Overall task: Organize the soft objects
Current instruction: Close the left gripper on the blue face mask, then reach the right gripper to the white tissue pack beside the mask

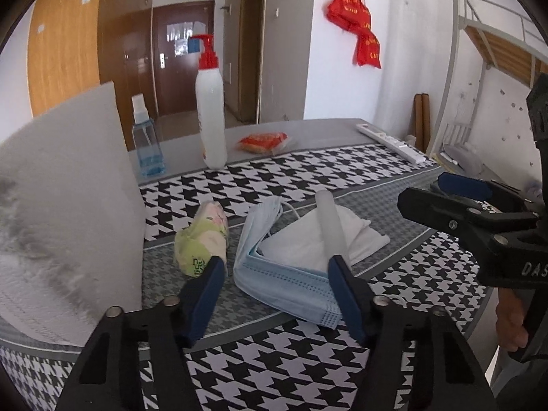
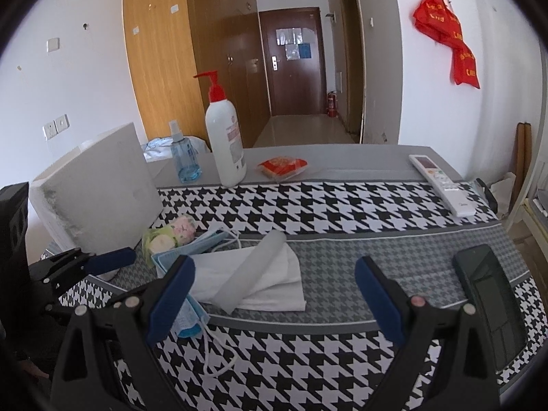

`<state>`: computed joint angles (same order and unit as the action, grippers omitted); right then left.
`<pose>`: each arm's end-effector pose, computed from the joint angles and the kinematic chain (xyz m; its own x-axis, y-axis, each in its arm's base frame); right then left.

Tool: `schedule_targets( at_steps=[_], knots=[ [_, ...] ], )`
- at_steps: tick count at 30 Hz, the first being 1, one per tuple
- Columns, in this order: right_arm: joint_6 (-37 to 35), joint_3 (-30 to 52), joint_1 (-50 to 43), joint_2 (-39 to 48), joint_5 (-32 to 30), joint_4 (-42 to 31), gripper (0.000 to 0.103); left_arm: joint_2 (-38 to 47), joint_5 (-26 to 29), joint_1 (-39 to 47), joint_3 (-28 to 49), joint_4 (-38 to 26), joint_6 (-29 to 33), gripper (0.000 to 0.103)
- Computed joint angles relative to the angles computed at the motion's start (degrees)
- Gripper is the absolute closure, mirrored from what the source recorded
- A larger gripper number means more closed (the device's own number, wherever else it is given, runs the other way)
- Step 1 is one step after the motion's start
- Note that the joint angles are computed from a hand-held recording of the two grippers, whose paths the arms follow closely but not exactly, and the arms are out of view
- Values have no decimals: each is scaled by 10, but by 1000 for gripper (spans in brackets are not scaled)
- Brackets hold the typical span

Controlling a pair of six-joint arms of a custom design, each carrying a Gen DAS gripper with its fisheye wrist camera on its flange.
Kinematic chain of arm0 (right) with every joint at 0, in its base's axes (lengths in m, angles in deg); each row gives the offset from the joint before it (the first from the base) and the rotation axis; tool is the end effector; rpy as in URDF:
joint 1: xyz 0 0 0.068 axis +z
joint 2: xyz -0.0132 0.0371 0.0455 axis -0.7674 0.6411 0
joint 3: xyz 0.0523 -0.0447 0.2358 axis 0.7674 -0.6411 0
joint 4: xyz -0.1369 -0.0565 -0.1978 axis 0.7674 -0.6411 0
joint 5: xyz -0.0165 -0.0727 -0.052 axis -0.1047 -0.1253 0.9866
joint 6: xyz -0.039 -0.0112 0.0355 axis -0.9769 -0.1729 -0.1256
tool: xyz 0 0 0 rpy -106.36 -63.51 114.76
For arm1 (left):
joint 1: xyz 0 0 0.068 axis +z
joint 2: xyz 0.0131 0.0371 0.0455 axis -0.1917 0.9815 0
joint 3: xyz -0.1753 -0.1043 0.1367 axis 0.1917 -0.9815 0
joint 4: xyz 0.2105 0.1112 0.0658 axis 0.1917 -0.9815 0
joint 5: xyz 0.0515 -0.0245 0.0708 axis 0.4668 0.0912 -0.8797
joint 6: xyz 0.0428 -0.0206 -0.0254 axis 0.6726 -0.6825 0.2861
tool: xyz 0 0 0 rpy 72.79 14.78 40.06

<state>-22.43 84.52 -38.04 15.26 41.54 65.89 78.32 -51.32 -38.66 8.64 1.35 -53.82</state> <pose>0.3024 0.0636 0.0849 -0.5892 0.0366 -0.8072 -0.0911 0.9896 0.1114 0.3007 -0.1584 0.0681 -0.5903 0.2572 -0.7652 0.4568 0.8879 -0.0540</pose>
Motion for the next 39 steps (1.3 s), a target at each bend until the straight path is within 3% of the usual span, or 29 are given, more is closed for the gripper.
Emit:
schedule_targets(
  at_steps=[10, 17, 23, 28, 39],
  knots=[
    [-5, 42, -1, 33, -9, -29, 7, 36, -12, 4, 45, -25, 1, 47],
    [-7, 68, -1, 52, -15, -51, 7, 63, 3, 11, 84, -65, -1, 57],
    [-6, 99, 2, 74, -19, -83, 7, 71, 19, 22, 91, -70, -8, 72],
    [-6, 127, 10, 92, -13, -108, 7, 73, 32, 29, 89, -65, -11, 76],
    [2, 189, 15, 138, -37, -166, 32, 59, 47, 35, 63, -35, -15, 77]
  ],
)
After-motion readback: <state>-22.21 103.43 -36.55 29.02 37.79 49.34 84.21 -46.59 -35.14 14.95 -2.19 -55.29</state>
